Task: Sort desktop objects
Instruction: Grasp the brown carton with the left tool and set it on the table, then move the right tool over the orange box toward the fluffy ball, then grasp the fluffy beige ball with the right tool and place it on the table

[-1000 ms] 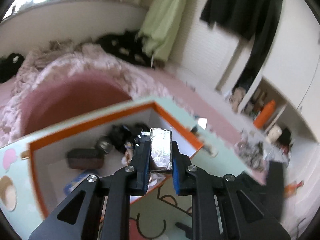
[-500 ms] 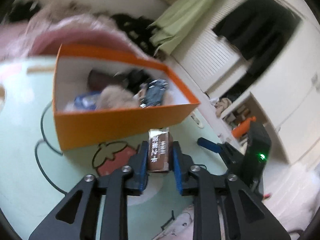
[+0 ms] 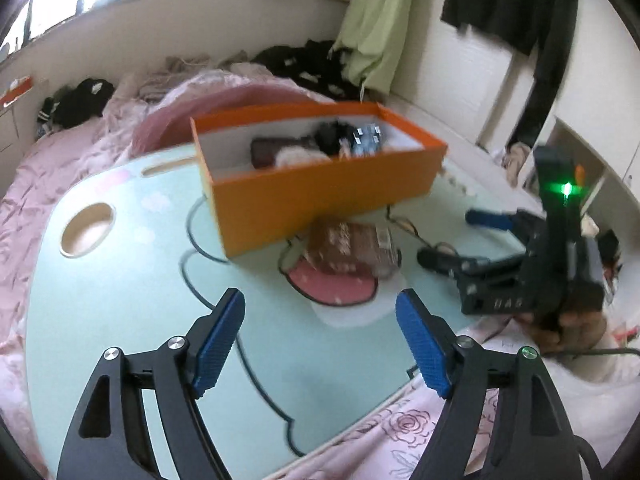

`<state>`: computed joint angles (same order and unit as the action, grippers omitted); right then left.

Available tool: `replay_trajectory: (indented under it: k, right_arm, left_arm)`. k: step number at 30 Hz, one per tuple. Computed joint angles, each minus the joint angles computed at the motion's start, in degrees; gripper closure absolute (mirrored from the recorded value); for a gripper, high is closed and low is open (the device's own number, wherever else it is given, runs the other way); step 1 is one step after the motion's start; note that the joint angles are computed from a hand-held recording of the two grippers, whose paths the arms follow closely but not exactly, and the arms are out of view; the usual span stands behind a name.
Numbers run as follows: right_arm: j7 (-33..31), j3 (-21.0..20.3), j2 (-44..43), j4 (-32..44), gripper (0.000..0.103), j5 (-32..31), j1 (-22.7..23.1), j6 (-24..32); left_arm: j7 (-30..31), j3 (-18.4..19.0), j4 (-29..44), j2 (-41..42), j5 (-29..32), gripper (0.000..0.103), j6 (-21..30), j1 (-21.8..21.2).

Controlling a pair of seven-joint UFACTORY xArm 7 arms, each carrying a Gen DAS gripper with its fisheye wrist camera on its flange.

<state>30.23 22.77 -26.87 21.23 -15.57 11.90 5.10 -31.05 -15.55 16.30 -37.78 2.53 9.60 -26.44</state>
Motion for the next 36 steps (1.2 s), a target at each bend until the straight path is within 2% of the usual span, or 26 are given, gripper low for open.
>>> replay_trajectory:
  k: [1, 2, 4, 5, 6, 8, 17, 18, 19, 21, 22, 24, 26, 28, 30, 32, 36]
  right_arm:
    - [0.0, 0.0, 0.0, 0.0, 0.000, 0.0, 0.0, 0.0]
    - [0.0, 0.0, 0.0, 0.0, 0.000, 0.0, 0.0, 0.0]
    - [0.2, 0.2, -0.1, 0.0, 0.000, -0.2, -0.2, -0.1]
    - [-0.2, -0.4, -0.2, 0.1, 0.000, 0.1, 0.4, 0.3]
    - [-0.3, -0.5, 0.0, 0.2, 0.000, 0.0, 0.2, 0.1]
    - [-0.4, -0.4, 0.1, 0.2, 0.000, -0.1, 0.1, 0.0]
    - [-0.9, -1.2, -0.1, -0.1, 0.000, 0.5, 1.0, 0.0]
    - [-1.8, -2.9, -0.3, -0.3, 0.004, 1.3, 2.5, -0.2]
    - [-2.8, -4.8, -0.7, -0.5, 0.014, 2.4, 4.5, -0.4]
    - [-6.0, -10.3, -2.0, -0.4, 0.024, 5.5, 9.5, -1.0]
    - [-7.9, -13.4, -2.4, 0.3, 0.028, 7.7, 12.6, -1.1]
    - [-13.9, -22.4, -2.5, 3.4, 0.036, 13.1, 22.4, 0.1]
    - [-20.5, -30.3, -0.5, 9.9, 0.046, 19.0, 32.4, 5.7]
    - [-27.5, -37.9, 3.9, 18.1, 0.056, 28.1, 41.6, 12.4]
    - [-35.0, -44.6, 10.2, 26.9, 0.056, 39.1, 48.5, 19.8]
    - [-36.1, -45.8, 16.4, 33.4, 0.056, 43.2, 48.5, 25.5]
    - [-32.2, -43.6, 25.4, 41.9, 0.055, 43.8, 45.5, 34.9]
  left_arm:
    - [0.2, 0.8, 0.4, 1.5, -0.5, 0.025, 0.5, -0.8]
    - [-0.4, -0.3, 1.6, 3.5, -0.6, 0.025, 1.6, 0.3]
    - [-5.1, -7.8, 4.3, 4.5, 4.6, 0.021, 6.4, 7.3]
    - [-6.2, -9.3, 5.2, 5.0, 6.1, 0.015, 8.0, 8.7]
    - [-7.3, -9.7, 5.6, 5.4, 7.3, 0.010, 8.3, 9.0]
    - [-7.8, -8.1, 5.8, 6.3, 7.9, 0.000, 8.1, 7.9]
    - [-9.8, -6.2, 6.0, 6.6, 10.3, 0.000, 8.5, 7.0]
    - [-9.8, -6.1, 6.0, 6.5, 10.4, 0.000, 8.6, 6.8]
    - [-10.0, -6.0, 5.9, 6.5, 10.5, 0.000, 8.4, 6.7]
    - [-10.3, -6.1, 5.6, 6.6, 10.8, 0.000, 7.9, 6.8]
    - [-10.3, -6.1, 5.6, 6.6, 10.8, 0.000, 7.9, 6.8]
    - [-10.3, -5.9, 5.5, 6.4, 10.9, 0.000, 8.0, 6.6]
    - [-10.7, -6.2, 5.6, 7.0, 11.3, 0.000, 7.4, 7.1]
    - [-10.7, -6.1, 5.6, 7.0, 11.3, 0.000, 7.4, 7.1]
    - [-10.7, -6.0, 5.6, 6.9, 11.4, 0.000, 7.4, 7.0]
    - [-10.9, -6.1, 5.7, 7.1, 11.5, 0.000, 7.3, 7.2]
    - [-10.5, -5.7, 5.4, 7.0, 11.6, 0.000, 6.8, 7.2]
